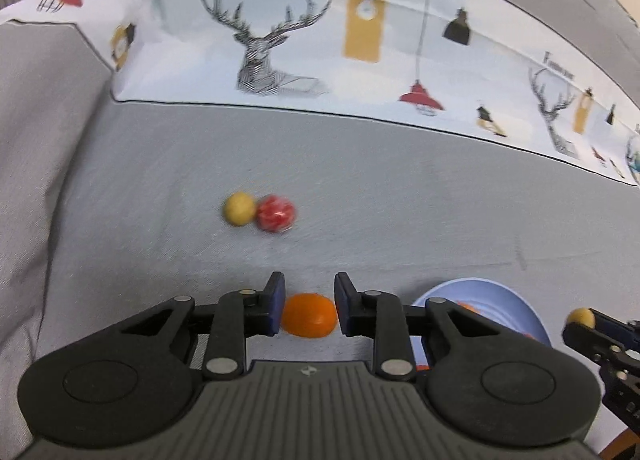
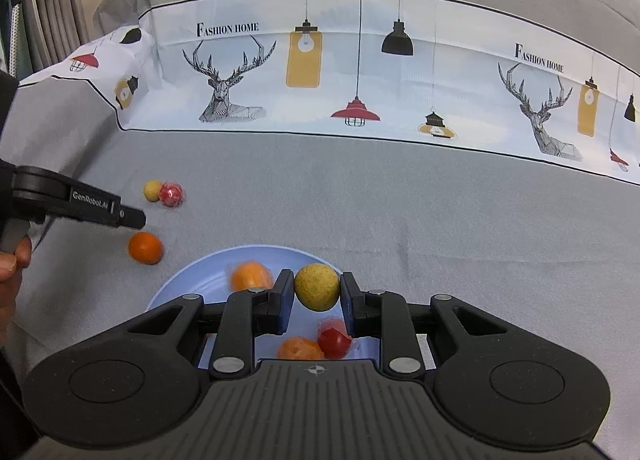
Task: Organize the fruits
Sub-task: 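Carry the mandarin and yellow fruit with both grippers over the blue plate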
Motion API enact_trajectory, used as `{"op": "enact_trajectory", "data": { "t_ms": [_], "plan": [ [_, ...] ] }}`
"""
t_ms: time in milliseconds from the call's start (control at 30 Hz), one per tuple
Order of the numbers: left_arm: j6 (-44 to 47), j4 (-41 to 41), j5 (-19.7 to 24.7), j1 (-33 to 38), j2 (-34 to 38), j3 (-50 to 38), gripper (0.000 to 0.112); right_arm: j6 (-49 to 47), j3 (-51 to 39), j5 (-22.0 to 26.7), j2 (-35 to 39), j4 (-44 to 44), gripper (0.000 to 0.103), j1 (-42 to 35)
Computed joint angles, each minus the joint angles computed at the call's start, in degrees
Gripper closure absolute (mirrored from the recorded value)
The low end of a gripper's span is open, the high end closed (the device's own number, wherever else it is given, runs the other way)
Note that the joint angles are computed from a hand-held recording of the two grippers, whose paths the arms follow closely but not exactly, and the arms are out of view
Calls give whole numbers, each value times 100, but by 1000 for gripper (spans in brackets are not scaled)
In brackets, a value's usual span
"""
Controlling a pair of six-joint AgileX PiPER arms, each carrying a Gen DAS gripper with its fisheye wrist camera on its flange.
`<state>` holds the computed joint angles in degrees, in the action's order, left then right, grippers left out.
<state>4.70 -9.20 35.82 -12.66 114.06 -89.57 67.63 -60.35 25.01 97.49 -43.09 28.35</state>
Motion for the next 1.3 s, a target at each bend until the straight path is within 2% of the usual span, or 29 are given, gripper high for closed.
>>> {"op": "enact_trajectory", "data": {
  "t_ms": [67,167,267,333,433,600,667,700,767,900,1000,1067,1300],
  "plan": [
    [66,-250,163,71,92,-125,82,47,34,-12,-16,-23,77,-3],
    [-53,-511,510,234,288,-369,73,54,35,-18,-15,-23,77,5],
    [107,-942,840,371,453,-573,72,-2,19,-39,2,18,77,-10],
    [248,-1133,1037,380,556,-699,64,4,16,-58,2,26,77,-16],
    [461,-1460,1261,368,738,-891,62,4,3,-66,9,42,77,-5],
    [486,-1613,1360,255,945,-1056,62,-125,16,-111,6,116,77,-30],
    [351,-1337,1331,160,990,-1103,65,-198,39,-129,-4,165,77,-60],
    [264,-1150,1280,111,992,-1100,78,-218,47,-136,-7,186,77,-76],
    [252,-1143,1154,124,940,-1024,79,-255,59,-148,-15,230,77,-106],
    [171,-807,510,27,585,-632,79,-444,39,-168,-1,402,77,-139],
    [860,-1670,513,130,465,-503,79,-810,-42,-186,55,701,77,-140],
    [1432,-2206,712,156,428,-471,79,-1074,-92,-183,90,900,77,-132],
    [2698,-2739,772,-113,-50,180,79,-1911,-191,-174,200,1612,77,-83]
  ]
}}
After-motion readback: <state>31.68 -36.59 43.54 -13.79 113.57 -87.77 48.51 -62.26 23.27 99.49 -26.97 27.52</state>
